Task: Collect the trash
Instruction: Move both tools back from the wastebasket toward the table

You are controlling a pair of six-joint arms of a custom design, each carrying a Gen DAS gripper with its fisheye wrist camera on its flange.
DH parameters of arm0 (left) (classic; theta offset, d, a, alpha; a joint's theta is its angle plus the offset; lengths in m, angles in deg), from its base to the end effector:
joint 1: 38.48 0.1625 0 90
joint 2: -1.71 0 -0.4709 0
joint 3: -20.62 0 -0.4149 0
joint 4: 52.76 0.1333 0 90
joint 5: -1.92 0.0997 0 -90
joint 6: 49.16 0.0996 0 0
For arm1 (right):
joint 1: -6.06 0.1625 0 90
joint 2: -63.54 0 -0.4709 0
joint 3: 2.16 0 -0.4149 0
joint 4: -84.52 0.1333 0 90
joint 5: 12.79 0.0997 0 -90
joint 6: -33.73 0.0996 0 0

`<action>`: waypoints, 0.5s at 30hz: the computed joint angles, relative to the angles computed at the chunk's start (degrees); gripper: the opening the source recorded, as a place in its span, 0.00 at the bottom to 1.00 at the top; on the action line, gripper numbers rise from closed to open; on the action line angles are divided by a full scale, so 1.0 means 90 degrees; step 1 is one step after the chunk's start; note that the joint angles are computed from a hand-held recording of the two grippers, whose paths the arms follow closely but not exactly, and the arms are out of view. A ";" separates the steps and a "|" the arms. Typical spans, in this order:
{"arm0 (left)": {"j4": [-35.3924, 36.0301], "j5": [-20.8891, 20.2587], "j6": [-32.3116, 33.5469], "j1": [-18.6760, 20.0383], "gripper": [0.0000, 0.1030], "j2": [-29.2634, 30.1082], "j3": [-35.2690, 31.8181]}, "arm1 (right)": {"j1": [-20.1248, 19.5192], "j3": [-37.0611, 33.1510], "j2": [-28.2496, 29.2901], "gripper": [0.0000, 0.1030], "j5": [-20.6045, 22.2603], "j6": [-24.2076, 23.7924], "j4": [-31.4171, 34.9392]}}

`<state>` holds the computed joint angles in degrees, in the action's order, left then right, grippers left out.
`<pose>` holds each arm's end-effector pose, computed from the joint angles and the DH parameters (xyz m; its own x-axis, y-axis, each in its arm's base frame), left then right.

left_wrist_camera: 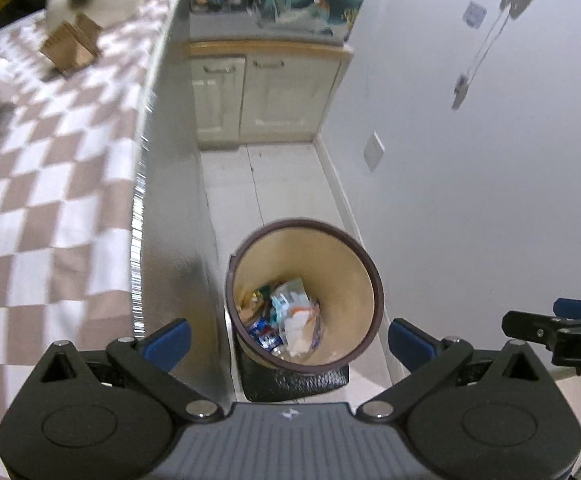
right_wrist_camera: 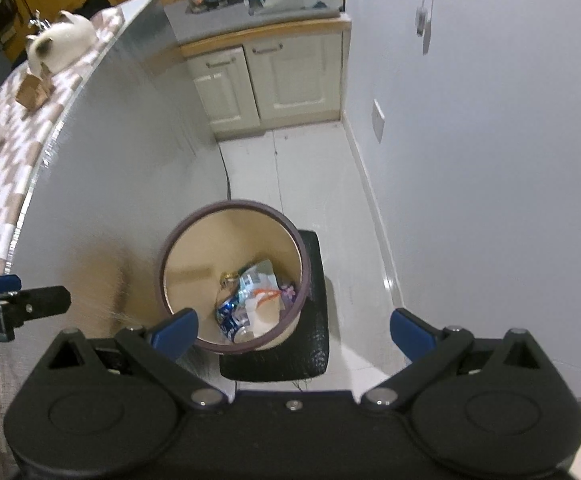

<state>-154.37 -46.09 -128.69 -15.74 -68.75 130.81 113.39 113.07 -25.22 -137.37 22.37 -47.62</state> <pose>-0.4112 -0.3891 0.2288 -0.7992 -0.1885 -0.5707 0.1513 0.8559 -0.4946 0.2221 -0.4542 0.3963 -0.7588 -0.2780 0.5890 -0.4450 0.8816 -0.1572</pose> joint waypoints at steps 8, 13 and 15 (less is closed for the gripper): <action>0.1103 0.0481 -0.0871 -0.0498 1.00 -0.0654 -0.0038 | 0.0570 -0.0037 -0.0104 1.00 0.0077 0.0161 -0.0151; 0.1971 0.0740 -0.1468 -0.0820 1.00 -0.1047 -0.0109 | 0.0960 0.0021 -0.0061 1.00 0.0134 0.0256 -0.0381; 0.2376 0.0810 -0.1734 -0.0927 1.00 -0.1182 -0.0174 | 0.1115 0.0045 -0.0016 1.00 0.0161 0.0302 -0.0500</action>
